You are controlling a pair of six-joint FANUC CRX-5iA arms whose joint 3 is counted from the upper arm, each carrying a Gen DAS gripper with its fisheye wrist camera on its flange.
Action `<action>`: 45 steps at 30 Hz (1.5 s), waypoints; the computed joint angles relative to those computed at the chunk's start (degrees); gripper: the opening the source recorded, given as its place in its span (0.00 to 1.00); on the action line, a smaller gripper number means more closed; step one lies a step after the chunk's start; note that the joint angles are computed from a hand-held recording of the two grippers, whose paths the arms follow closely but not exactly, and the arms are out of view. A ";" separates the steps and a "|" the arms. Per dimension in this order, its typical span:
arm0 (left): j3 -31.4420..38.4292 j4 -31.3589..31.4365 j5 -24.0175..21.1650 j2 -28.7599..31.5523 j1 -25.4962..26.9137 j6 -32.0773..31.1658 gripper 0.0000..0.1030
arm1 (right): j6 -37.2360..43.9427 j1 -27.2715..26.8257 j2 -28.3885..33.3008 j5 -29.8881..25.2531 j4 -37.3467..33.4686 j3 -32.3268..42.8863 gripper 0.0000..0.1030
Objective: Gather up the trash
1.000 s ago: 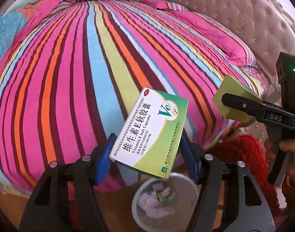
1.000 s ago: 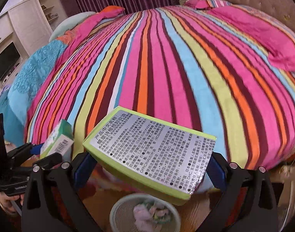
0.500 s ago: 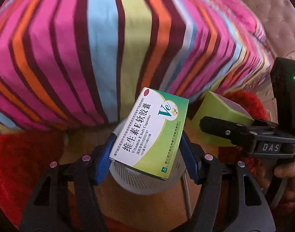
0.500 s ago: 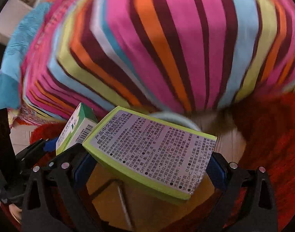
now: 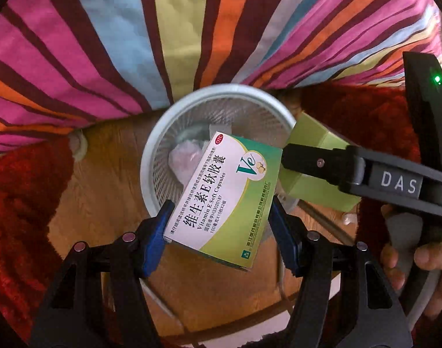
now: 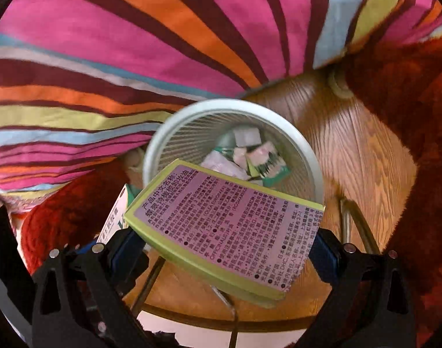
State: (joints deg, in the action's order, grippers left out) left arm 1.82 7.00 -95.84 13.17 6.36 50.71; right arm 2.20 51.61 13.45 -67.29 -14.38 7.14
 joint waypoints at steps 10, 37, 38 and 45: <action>1.40 -3.45 -4.19 4.84 -2.13 4.47 0.84 | 0.89 -1.14 2.53 -2.34 -6.97 1.28 0.92; -0.44 0.84 7.24 -3.81 0.67 4.24 0.84 | -1.05 5.03 0.80 -5.69 13.73 3.86 0.92; -0.63 1.24 8.35 -4.74 0.92 3.92 0.84 | -1.29 5.58 0.50 -5.92 15.47 3.81 0.92; -1.41 4.22 13.62 -9.06 2.46 2.00 0.84 | -2.01 9.05 -0.36 -9.52 26.87 4.54 0.92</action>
State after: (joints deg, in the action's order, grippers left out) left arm 0.41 11.22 -82.22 4.12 8.83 52.70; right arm 0.19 60.66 13.09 -76.81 12.49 11.68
